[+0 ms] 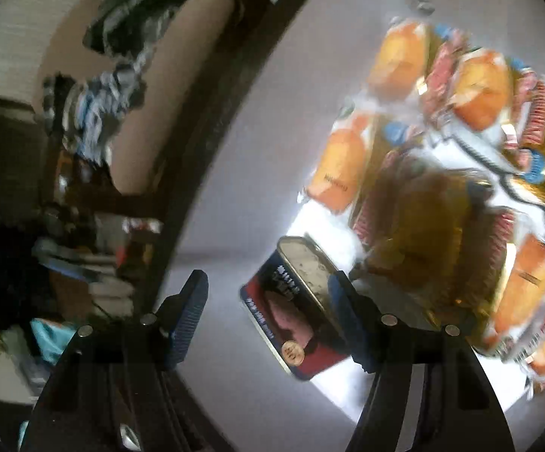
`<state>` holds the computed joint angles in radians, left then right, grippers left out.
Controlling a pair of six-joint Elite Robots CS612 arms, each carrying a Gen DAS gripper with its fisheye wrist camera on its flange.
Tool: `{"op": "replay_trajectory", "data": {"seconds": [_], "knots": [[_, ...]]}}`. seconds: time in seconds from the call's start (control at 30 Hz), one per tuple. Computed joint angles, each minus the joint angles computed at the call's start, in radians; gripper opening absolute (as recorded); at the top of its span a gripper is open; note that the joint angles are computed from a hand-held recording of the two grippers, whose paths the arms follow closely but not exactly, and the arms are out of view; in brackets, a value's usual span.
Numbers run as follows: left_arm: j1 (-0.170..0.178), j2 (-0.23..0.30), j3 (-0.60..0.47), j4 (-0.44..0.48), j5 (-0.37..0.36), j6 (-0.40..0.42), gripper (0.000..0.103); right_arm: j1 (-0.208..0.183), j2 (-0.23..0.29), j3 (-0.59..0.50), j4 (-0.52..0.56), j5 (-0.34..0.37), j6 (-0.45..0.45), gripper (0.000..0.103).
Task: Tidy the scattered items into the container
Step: 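Open the right tool in the tray and withdraw both tools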
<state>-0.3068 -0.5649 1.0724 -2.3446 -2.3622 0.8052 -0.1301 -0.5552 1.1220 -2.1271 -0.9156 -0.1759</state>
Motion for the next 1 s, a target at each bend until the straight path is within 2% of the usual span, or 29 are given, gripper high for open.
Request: {"op": "replay_trajectory", "data": {"seconds": [0.07,0.13,0.23,0.33,0.4,0.53,0.63,0.67,0.73,0.8,0.87,0.97,1.0], "knots": [[0.003,-0.001,0.000,-0.003,-0.003,-0.002,0.064,-0.018,0.002,0.020,0.017,0.031,-0.024,0.070],[0.006,0.000,-0.002,-0.007,-0.005,-0.005,0.064,-0.015,0.002,0.031,0.004,0.031,-0.023,0.071],[0.007,0.005,-0.006,-0.009,-0.010,-0.011,0.064,-0.023,0.009,0.018,0.087,0.083,-0.052,0.071],[0.005,0.011,-0.009,-0.007,-0.011,-0.013,0.064,-0.009,0.019,-0.001,0.156,0.095,-0.110,0.071],[0.002,0.014,-0.010,0.000,-0.011,-0.012,0.064,0.005,0.026,-0.014,0.151,0.082,-0.097,0.074],[-0.002,0.008,0.003,0.003,-0.002,0.005,0.064,0.002,0.031,-0.018,0.159,0.116,-0.098,0.081],[-0.001,0.005,0.008,-0.002,0.002,-0.004,0.064,-0.011,0.007,0.030,0.073,0.117,-0.062,0.080],[0.000,0.004,0.009,-0.008,0.002,-0.011,0.064,-0.005,0.001,0.036,0.023,0.112,-0.044,0.080],[0.001,0.002,0.013,-0.030,-0.008,-0.037,0.067,-0.016,-0.044,0.104,-0.102,0.068,-0.029,0.080],[0.001,-0.001,0.022,-0.066,-0.034,-0.084,0.081,-0.035,-0.097,0.182,-0.200,0.047,-0.035,0.081],[-0.003,-0.001,0.032,-0.122,-0.046,-0.163,0.091,-0.056,-0.145,0.262,-0.290,0.022,-0.017,0.082],[-0.016,0.002,0.037,-0.160,-0.056,-0.296,0.101,-0.085,-0.198,0.368,-0.412,0.048,0.026,0.089],[-0.020,0.002,0.038,-0.154,-0.054,-0.312,0.103,-0.096,-0.213,0.401,-0.442,0.057,0.035,0.095]]}}
